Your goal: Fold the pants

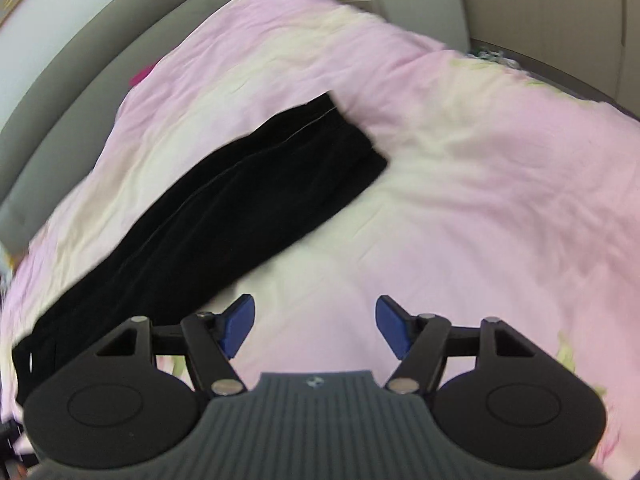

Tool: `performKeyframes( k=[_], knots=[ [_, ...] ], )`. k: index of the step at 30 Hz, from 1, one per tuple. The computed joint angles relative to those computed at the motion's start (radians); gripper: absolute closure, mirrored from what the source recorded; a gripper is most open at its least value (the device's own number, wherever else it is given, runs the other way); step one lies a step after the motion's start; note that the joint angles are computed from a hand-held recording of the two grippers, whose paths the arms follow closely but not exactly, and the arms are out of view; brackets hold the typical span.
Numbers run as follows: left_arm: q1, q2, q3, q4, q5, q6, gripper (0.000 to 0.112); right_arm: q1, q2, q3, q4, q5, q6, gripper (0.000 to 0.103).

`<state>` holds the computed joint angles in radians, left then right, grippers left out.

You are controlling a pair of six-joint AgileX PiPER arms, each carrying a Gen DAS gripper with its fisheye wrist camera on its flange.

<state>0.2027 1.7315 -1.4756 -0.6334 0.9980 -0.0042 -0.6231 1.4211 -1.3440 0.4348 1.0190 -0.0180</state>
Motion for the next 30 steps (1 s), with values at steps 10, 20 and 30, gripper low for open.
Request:
performKeyframes(
  k=[10, 20, 30],
  knots=[
    [-0.047, 0.037, 0.053, 0.018, -0.135, -0.018, 0.038, -0.086, 0.461, -0.263, 0.269, -0.149, 0.006, 0.039],
    [-0.155, 0.042, 0.014, 0.286, -0.160, -0.150, 0.081, -0.091, 0.686, -0.310, 0.537, -0.312, -0.091, 0.057],
    [-0.338, 0.196, -0.304, 0.686, 0.111, -0.153, 0.091, -0.029, 0.614, -0.353, 0.251, -0.354, 0.093, 0.070]
  ],
)
